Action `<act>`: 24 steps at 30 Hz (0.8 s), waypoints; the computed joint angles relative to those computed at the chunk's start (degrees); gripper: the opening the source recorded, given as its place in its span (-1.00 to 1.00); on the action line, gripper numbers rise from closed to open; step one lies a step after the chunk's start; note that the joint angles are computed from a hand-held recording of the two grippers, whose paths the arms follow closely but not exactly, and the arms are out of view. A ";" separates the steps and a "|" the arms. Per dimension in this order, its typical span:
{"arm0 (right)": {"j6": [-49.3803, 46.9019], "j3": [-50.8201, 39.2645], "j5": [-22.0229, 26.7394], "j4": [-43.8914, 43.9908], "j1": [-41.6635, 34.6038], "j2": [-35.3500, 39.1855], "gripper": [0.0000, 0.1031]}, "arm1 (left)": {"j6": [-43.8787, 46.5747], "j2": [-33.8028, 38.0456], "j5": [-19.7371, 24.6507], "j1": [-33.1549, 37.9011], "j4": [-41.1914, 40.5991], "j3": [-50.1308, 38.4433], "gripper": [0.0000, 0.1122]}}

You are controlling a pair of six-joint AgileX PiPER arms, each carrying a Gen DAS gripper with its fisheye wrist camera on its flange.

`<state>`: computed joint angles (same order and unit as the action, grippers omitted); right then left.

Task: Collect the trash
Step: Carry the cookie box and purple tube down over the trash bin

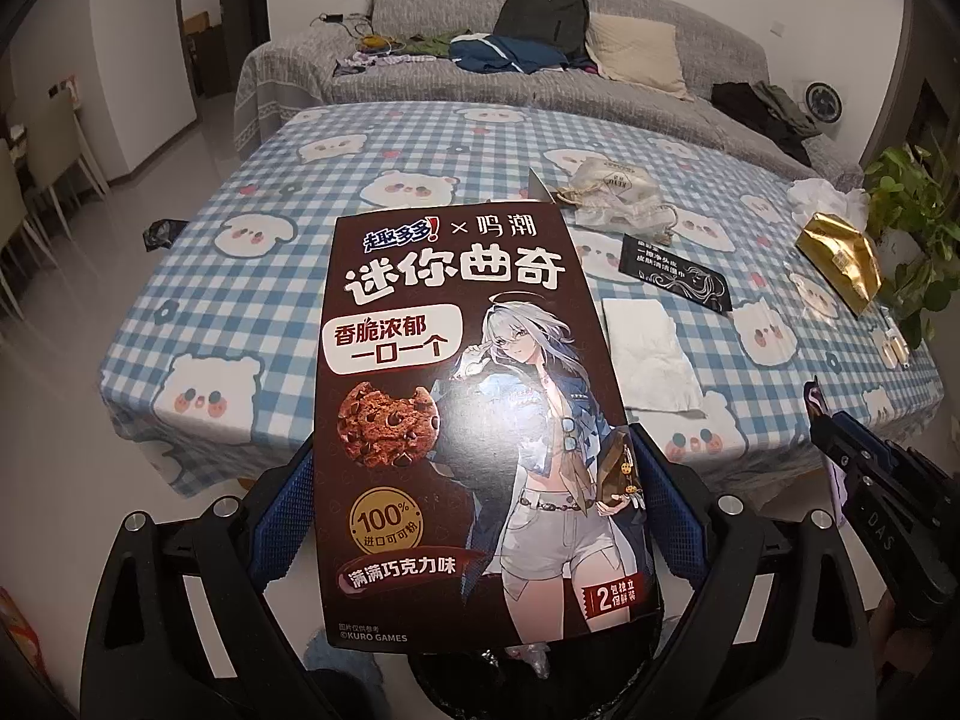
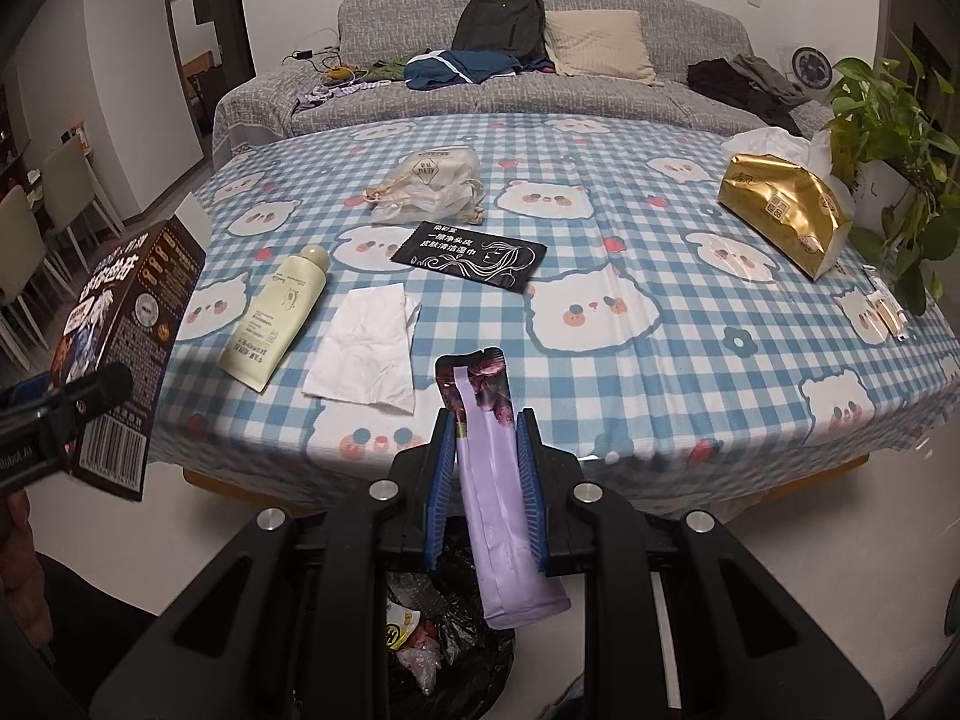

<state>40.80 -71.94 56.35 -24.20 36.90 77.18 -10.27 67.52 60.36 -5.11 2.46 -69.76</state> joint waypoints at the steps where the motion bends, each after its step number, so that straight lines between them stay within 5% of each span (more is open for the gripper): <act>1: 0.41 0.37 0.08 -0.22 0.38 -0.31 -0.60 | -0.25 -0.96 -0.10 -0.14 0.02 1.06 0.63; 24: 16.82 10.08 5.06 -8.23 16.25 -8.90 -0.60 | -4.60 -19.84 2.74 -3.72 1.12 17.88 0.63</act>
